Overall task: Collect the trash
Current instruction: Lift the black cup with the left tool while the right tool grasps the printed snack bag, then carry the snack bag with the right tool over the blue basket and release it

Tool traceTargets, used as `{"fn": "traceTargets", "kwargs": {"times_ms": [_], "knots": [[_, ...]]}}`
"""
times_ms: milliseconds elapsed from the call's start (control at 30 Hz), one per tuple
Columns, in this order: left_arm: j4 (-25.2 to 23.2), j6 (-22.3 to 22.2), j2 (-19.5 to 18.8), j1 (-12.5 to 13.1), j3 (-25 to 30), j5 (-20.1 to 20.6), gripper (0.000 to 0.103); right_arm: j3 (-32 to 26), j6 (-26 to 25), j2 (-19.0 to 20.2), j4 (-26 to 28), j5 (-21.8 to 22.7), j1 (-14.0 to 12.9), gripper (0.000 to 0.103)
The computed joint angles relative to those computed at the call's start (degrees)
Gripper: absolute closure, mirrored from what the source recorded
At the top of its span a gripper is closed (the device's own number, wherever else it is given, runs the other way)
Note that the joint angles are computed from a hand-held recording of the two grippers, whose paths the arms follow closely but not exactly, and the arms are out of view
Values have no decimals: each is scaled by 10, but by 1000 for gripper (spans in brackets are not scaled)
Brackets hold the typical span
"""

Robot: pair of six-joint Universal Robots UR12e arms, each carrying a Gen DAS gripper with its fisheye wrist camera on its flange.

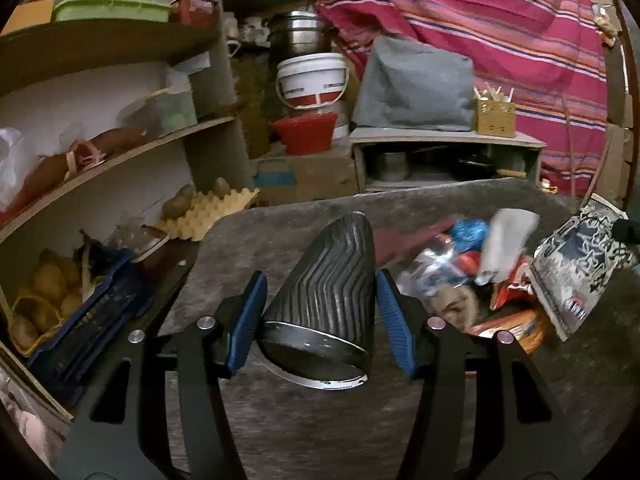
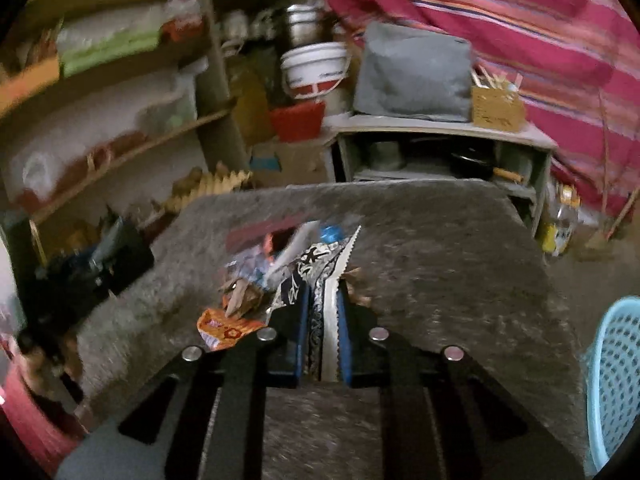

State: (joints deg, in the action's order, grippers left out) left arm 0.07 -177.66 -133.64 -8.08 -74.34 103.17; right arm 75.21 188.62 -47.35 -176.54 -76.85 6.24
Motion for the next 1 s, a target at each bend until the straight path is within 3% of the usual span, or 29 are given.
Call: {"fn": "traceTargets", "kwargs": {"times_ms": [233, 500, 767, 1000], "knots": [[3, 1, -6, -17, 16, -21, 48, 49, 45, -25, -42, -17, -33, 92], [-13, 16, -26, -43, 55, -39, 48, 86, 53, -45, -62, -42, -62, 95], [-47, 31, -59, -80, 127, -68, 48, 133, 65, -73, -101, -103, -98, 95], [-77, 25, -101, -114, 207, -119, 48, 174, 85, -91, -110, -144, -130, 95]]}}
